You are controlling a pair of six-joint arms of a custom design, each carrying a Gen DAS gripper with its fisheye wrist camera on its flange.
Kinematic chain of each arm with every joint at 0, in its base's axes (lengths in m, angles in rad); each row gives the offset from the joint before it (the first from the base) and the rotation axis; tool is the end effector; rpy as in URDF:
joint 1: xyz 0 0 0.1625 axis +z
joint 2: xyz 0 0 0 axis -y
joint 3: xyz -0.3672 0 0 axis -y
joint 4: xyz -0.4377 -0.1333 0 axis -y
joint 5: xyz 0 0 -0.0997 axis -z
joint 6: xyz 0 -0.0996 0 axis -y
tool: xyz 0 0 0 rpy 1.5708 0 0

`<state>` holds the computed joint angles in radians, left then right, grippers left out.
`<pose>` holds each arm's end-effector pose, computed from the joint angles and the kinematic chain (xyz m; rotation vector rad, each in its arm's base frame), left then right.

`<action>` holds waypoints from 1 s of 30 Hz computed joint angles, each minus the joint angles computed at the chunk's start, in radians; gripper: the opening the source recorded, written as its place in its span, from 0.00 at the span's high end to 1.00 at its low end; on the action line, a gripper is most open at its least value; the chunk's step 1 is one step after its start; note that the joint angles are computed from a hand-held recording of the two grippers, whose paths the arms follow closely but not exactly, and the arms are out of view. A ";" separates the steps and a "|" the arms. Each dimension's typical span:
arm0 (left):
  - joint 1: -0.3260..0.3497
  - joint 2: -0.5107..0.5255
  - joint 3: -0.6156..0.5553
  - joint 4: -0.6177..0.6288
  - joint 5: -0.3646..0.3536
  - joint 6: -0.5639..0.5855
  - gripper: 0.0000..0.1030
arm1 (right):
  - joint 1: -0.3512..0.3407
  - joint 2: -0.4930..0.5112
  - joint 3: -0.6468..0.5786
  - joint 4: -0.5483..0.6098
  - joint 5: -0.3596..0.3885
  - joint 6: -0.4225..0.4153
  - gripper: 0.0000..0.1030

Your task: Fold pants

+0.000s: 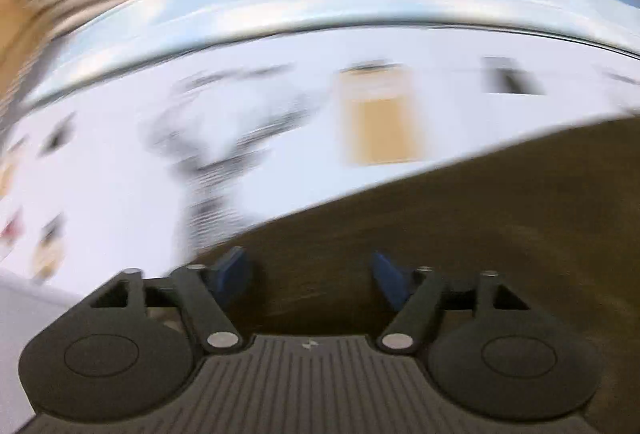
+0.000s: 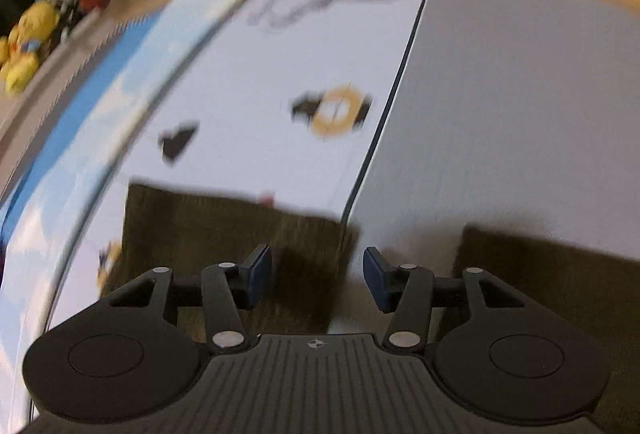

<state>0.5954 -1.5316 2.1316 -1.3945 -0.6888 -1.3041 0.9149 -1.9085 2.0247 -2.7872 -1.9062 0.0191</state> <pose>-0.2153 -0.3997 0.1672 0.0548 2.0828 -0.5278 -0.1900 -0.4117 0.5044 -0.9590 -2.0321 1.1833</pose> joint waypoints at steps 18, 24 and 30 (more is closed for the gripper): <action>0.091 -0.187 0.190 -0.113 0.203 -0.067 0.21 | 0.028 0.038 0.036 -0.108 -0.276 -0.097 0.93; 0.095 -0.208 0.131 -0.052 0.188 -0.171 0.16 | 0.143 0.094 0.049 -0.394 -0.428 -0.286 0.69; 0.141 -0.215 0.109 -0.062 0.048 -0.192 0.15 | 0.145 -0.015 0.141 -0.170 0.072 -0.310 0.41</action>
<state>0.7362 -1.7462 2.2406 -1.4561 -0.6406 -1.4958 1.0599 -1.9235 2.1657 -2.9569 -1.8344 -0.2908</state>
